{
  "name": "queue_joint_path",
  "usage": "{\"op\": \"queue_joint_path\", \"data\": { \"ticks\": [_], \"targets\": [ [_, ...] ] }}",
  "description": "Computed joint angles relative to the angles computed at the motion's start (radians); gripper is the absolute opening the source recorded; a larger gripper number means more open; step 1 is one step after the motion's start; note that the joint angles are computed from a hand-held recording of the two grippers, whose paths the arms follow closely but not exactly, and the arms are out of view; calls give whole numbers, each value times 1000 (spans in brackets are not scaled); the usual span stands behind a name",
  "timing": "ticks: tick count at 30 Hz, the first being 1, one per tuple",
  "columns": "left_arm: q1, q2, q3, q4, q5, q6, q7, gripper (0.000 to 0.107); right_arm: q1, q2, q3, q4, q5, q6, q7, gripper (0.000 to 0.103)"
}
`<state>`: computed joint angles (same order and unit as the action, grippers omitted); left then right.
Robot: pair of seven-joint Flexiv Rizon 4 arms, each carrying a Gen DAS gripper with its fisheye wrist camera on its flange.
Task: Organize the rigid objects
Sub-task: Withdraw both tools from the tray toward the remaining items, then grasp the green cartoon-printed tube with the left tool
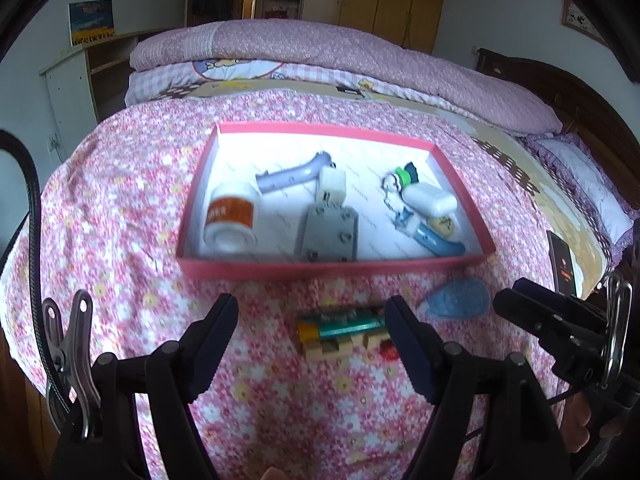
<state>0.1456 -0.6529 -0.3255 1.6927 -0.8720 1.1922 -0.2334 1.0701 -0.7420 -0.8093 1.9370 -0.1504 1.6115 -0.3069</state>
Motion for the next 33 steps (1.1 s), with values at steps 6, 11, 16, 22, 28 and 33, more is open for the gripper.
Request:
{"op": "queue_joint_path", "data": {
  "ticks": [6,11,16,22,28,33],
  "targets": [
    [-5,-4,9,18,8,-2,-11,79,25,2,-4,35,12,-4,11,54],
    [-7,-6,0,23,8,-8,-11,84,40,-5,-8,52,6,-22,24,54],
    [-25,-13,-9,32,13,24,5,85,29,-6,12,64,-3,-25,31,54],
    [-46,-43,-16,17,50,82,-23,85,14,-12,31,70,-4,-13,35,54],
    [-46,-73,-19,-2,127,103,-86,85,17,-26,31,73,10,4,25,54],
    [-45,-90,-17,-24,179,91,-138,85,30,-42,17,72,32,20,10,55]
  ]
}}
